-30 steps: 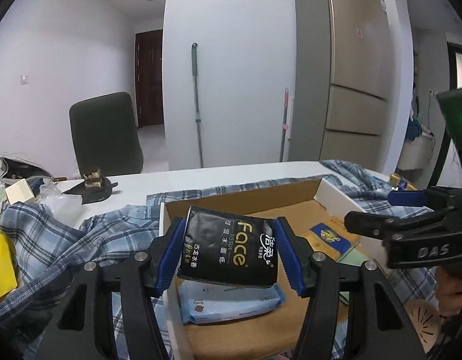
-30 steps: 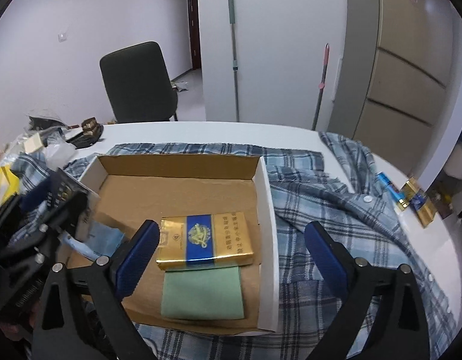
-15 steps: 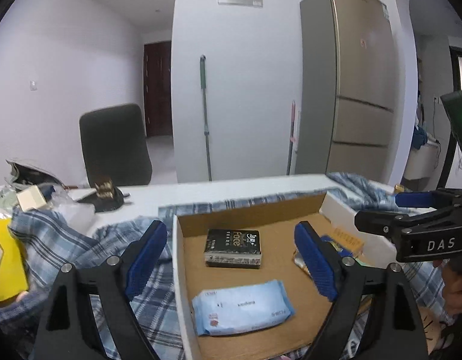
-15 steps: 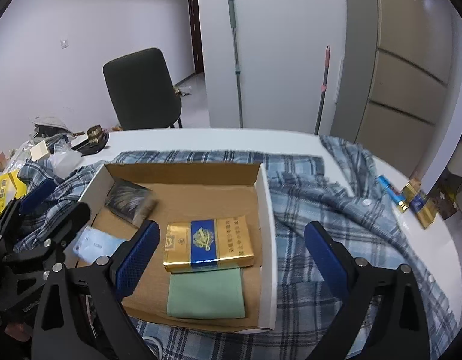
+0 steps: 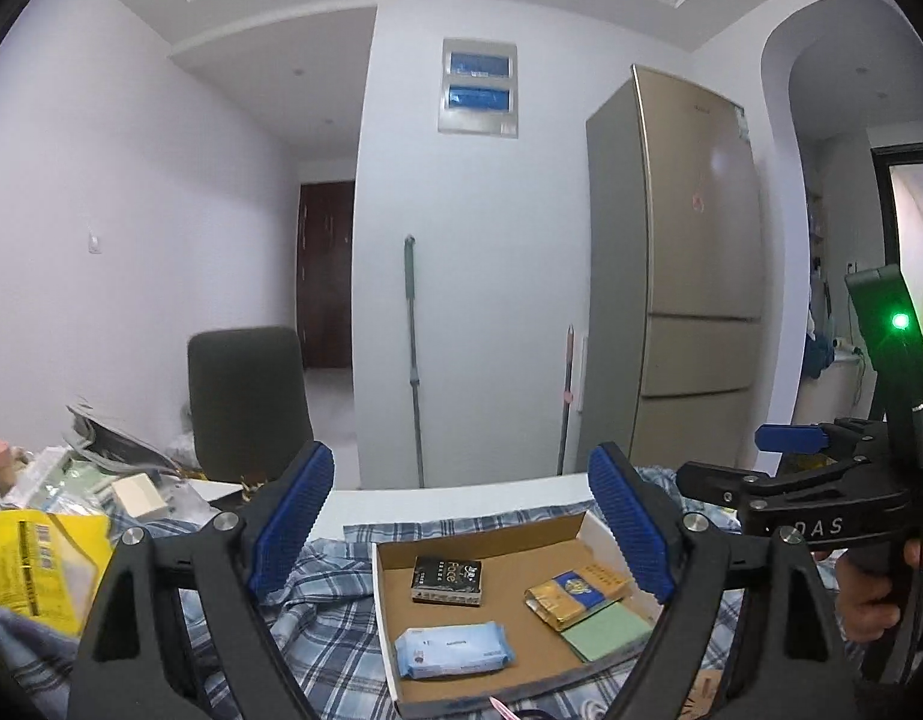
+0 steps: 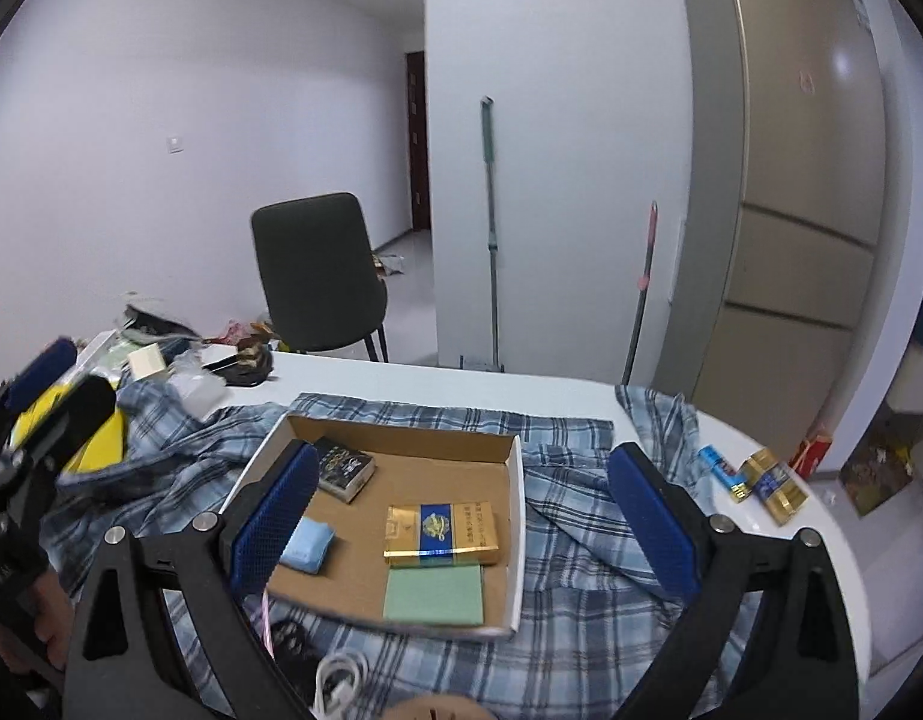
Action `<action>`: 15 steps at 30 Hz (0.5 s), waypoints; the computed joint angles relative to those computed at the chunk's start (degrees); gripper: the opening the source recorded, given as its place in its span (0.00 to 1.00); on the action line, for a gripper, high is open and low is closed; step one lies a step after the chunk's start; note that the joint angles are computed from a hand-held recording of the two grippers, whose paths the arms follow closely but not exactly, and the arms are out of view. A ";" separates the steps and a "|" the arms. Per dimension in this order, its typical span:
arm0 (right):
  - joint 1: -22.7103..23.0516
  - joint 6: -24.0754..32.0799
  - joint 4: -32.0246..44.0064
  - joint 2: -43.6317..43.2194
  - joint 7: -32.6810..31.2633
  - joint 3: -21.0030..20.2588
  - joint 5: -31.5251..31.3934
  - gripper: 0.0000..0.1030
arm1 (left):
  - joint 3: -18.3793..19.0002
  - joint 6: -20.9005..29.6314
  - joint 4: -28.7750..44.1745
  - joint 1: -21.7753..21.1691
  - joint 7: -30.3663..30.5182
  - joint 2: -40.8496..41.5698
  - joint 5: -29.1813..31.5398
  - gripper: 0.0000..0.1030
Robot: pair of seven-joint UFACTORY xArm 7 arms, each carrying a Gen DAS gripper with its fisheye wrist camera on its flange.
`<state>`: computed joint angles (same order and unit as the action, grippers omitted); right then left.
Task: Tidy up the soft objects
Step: 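Withdraw both tools and lower the right tool onto the white strapped pouch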
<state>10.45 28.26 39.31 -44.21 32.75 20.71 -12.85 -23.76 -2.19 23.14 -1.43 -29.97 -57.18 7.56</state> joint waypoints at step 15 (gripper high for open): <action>7.51 8.71 -11.59 -19.67 -1.61 -0.60 4.39 0.94 | -0.98 16.29 -5.98 -14.64 -4.71 -15.20 -0.74 1.00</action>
<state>17.96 36.97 27.72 -63.88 31.14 20.11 -8.46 -24.75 14.10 17.16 -16.07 -34.68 -72.39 6.82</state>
